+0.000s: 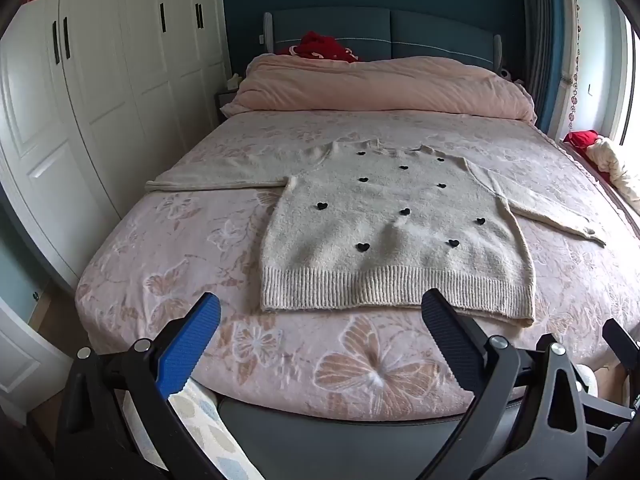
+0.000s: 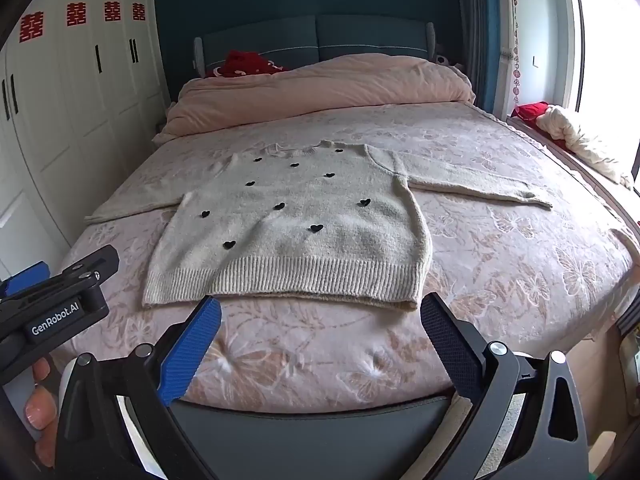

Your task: Fold small clothes

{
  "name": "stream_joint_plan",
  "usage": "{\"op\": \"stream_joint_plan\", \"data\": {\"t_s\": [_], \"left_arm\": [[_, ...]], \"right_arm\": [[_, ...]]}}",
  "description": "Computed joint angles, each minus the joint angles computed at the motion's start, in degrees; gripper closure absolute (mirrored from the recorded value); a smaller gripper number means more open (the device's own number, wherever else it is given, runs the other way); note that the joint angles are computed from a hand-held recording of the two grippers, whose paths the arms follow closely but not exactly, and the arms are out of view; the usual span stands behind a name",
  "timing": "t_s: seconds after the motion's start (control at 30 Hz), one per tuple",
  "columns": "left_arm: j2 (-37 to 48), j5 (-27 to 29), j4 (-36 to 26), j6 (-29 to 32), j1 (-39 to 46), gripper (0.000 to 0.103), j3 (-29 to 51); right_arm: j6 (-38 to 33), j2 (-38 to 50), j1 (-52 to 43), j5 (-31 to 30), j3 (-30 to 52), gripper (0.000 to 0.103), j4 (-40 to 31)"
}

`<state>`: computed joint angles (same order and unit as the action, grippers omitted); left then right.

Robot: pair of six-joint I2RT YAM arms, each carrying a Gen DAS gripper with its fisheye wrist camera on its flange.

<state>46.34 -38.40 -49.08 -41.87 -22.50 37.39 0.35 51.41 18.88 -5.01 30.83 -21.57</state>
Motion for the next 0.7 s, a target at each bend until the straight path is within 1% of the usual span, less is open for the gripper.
{"op": "stream_joint_plan", "data": {"t_s": [0.07, 0.27, 0.3, 0.33, 0.37, 0.47, 0.53, 0.7], "left_arm": [[-0.2, -0.3, 0.3, 0.5, -0.2, 0.005, -0.2], [-2.5, 1.2, 0.9, 2.9, 1.5, 0.005, -1.2], [0.0, 0.5, 0.4, 1.4, 1.1, 0.005, -0.2], [0.0, 0.6, 0.3, 1.5, 1.4, 0.005, -0.3], [0.6, -1.2, -0.9, -1.2, -1.3, 0.005, -0.1], [0.9, -1.5, -1.4, -2.0, -1.9, 0.005, -0.3], [1.3, -1.4, -1.5, -1.9, -1.7, 0.005, -0.2], [1.3, -1.5, -1.5, -2.0, -2.0, 0.005, -0.4]], "right_arm": [[-0.1, -0.5, 0.6, 0.6, -0.1, 0.005, 0.0], [0.2, -2.6, 2.9, 2.2, -0.4, 0.005, -1.5], [1.4, 0.1, 3.1, 2.4, 0.8, 0.005, -1.4], [1.5, 0.0, 3.0, 2.3, 0.6, 0.005, -1.2], [1.4, -0.1, 3.0, 2.3, 0.6, 0.005, -1.2], [2.6, 0.4, 4.4, 3.4, 0.9, 0.005, -1.3], [1.2, -1.1, 2.2, 1.4, 0.4, 0.005, -2.1], [1.2, -1.3, 2.1, 1.3, 0.3, 0.005, -2.3]]}}
